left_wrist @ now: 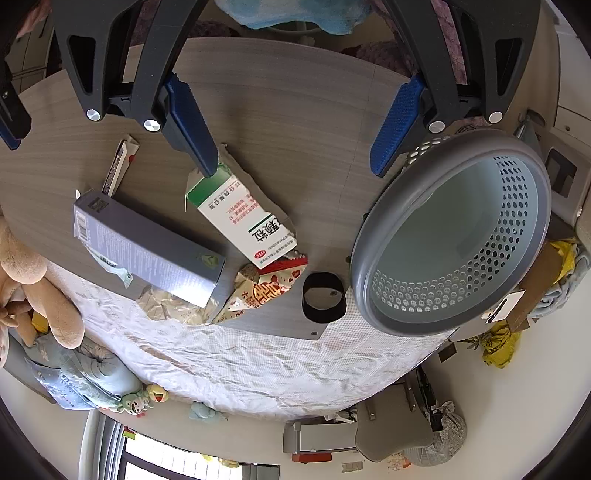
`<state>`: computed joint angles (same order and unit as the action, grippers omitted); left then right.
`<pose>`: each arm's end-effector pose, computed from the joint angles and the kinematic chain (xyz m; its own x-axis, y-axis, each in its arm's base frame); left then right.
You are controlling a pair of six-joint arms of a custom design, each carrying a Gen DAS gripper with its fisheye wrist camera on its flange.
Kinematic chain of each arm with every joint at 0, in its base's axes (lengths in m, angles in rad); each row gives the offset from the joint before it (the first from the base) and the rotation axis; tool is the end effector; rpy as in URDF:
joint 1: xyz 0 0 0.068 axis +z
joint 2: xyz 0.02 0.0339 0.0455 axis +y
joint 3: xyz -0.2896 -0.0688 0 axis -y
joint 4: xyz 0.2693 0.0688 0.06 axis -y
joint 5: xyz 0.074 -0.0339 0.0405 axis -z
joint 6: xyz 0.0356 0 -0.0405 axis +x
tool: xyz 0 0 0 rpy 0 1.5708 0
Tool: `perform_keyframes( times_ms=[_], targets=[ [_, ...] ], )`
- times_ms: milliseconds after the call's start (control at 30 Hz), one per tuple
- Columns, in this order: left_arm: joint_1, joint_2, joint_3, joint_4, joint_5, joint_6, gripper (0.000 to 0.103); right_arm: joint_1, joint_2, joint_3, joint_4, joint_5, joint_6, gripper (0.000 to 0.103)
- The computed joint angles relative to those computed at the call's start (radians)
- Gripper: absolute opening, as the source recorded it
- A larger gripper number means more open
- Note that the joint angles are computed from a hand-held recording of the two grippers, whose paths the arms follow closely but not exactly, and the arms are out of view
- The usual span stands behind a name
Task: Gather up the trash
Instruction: 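Move the left gripper toward the white medicine box on the table, then close the left gripper on the white medicine box and lift it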
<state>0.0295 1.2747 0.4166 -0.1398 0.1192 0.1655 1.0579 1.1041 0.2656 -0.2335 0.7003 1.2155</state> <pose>0.2163 0.0021 0.1341 -0.8227 0.1394 -0.5511 0.1730 0.9849 -0.0093 0.0999 0.1306 0.1231 -0.6327 0.3374 -0.6970 0.2249 0.9413 0.2516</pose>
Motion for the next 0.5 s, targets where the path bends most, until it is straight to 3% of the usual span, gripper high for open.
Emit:
perform_keyframes(
  times_ms=[267,500],
  targets=[
    [-0.089,0.156,0.123,-0.003,0.0,-0.131,0.081,-0.006,-0.006,-0.013,0.014,-0.009,-0.002,0.086],
    [-0.14,0.289,0.183,0.033,-0.06,-0.188,0.081,-0.024,-0.019,-0.034,0.019,-0.024,0.005,0.086]
  ],
)
